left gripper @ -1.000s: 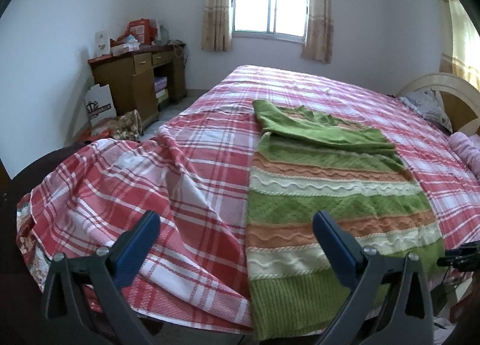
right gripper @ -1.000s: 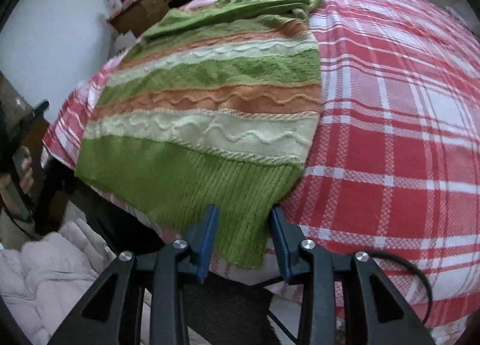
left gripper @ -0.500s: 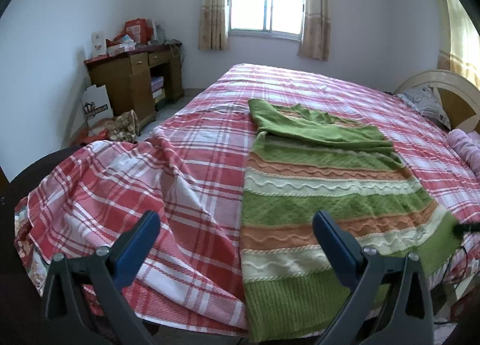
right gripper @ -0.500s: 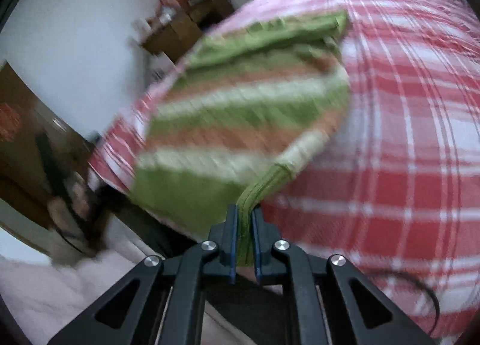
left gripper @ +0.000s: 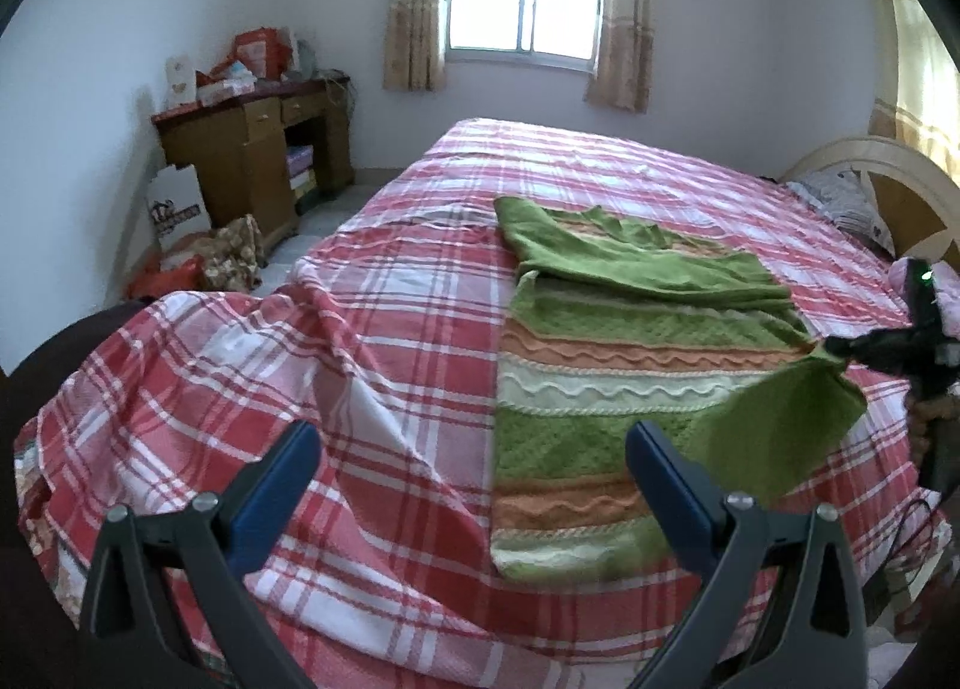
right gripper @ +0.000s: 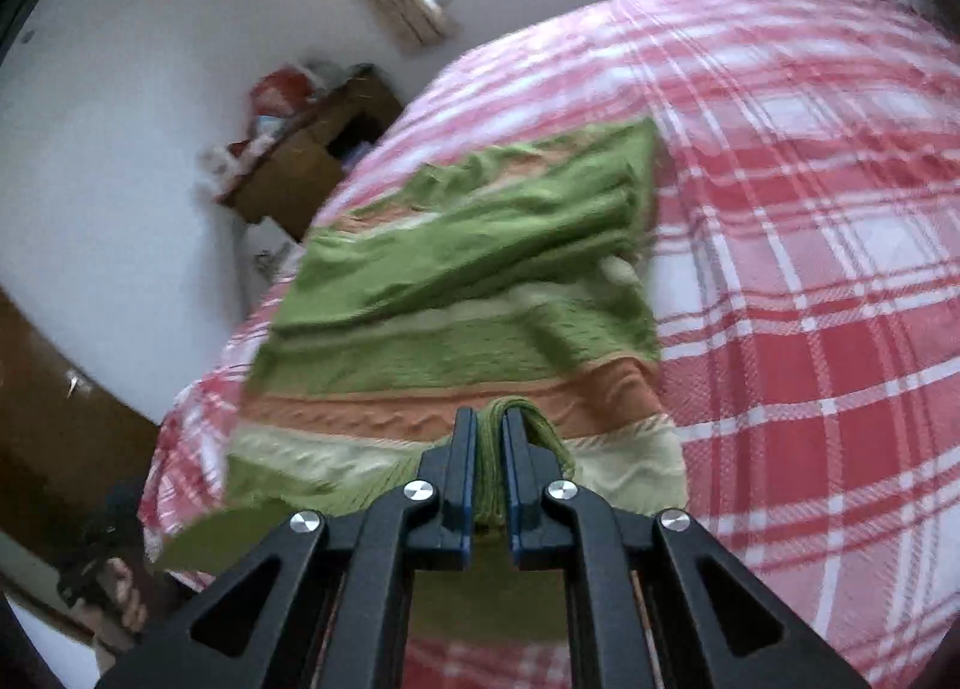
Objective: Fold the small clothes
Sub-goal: 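Lift the hem with the right gripper while the left gripper grasps the hem beside it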
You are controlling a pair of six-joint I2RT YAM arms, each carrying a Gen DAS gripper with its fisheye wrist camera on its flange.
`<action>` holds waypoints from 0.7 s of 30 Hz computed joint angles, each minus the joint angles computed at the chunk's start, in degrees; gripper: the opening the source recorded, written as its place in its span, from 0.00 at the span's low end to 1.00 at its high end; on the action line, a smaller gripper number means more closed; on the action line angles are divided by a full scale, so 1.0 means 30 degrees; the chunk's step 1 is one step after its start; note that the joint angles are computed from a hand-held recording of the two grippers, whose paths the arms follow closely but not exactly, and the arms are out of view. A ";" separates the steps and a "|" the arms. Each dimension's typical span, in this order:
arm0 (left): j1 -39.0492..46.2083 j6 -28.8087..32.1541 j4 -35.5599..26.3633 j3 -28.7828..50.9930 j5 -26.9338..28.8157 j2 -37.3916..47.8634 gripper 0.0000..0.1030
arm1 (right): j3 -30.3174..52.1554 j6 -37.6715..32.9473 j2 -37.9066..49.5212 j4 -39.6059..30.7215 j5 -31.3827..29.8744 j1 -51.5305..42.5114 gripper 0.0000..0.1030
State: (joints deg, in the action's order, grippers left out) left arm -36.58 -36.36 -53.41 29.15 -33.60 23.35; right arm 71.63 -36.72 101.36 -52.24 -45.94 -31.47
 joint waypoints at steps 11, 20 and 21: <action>0.7895 0.5157 0.3750 -0.2610 0.9314 0.0075 1.00 | -0.1574 0.0104 -0.0138 0.2066 0.1057 0.0210 0.07; 0.6514 0.2996 0.7688 -0.4275 1.0318 0.3899 0.59 | -0.1847 0.0221 -0.0300 0.2791 0.1575 0.0717 0.07; 0.6113 0.2812 0.7924 -0.4326 1.0279 0.4234 0.55 | -0.1832 0.0228 -0.0231 0.2759 0.1495 0.0670 0.07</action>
State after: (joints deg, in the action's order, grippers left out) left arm -18.24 -27.92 -29.64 16.17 -2.76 36.06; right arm 66.14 -36.04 100.67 -43.97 -41.46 -29.46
